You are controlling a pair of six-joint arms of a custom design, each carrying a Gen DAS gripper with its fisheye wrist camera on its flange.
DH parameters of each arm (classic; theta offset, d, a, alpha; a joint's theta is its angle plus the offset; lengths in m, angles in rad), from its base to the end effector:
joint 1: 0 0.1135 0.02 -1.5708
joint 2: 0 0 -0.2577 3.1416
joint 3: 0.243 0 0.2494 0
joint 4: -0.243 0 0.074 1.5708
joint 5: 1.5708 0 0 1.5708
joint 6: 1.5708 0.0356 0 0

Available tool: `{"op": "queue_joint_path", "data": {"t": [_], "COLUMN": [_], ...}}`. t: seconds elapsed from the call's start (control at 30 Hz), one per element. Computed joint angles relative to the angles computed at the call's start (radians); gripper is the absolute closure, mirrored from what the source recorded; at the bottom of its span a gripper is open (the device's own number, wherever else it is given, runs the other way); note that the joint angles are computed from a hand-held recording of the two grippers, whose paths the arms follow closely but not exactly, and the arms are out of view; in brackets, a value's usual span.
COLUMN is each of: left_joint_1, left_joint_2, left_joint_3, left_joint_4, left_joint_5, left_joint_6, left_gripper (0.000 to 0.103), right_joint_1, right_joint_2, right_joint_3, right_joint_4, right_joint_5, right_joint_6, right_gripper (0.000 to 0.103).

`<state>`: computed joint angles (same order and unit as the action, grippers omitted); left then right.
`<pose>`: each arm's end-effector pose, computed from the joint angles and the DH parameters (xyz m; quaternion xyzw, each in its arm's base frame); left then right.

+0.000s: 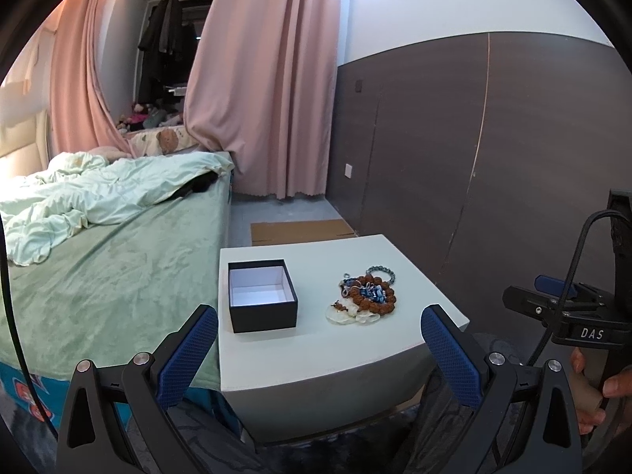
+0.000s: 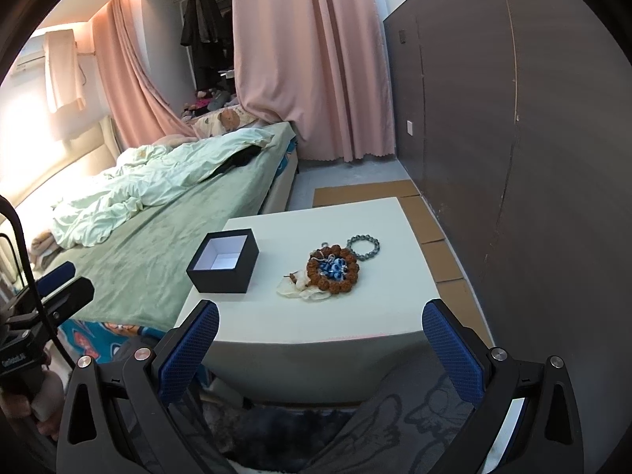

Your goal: Organize jewelry

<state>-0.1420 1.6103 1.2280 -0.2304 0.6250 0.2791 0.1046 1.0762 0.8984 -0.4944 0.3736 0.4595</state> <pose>0.3547 -0.0718 0.2772 0.3151 0.7962 -0.2422 0.4563 0.2305 0.0111 0.2898 0.2356 0.8569 -0.0419 0.4565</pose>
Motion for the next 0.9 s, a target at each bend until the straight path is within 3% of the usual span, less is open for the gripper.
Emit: {"op": "queue_joint_path", "data": {"t": [0.9], "left_joint_1": [0.003], "left_joint_2": [0.032], "left_joint_3": [0.027], "left_joint_4": [0.011], "left_joint_5": [0.000], "left_joint_6": [-0.008], "left_gripper": [0.000], "right_joint_1": [-0.030], "right_joint_2": [-0.022], "right_joint_3": [-0.033], "right_joint_4": [0.020], "right_joint_5": [-0.016], "right_joint_6": [0.011], "right_gripper": [0.000]}}
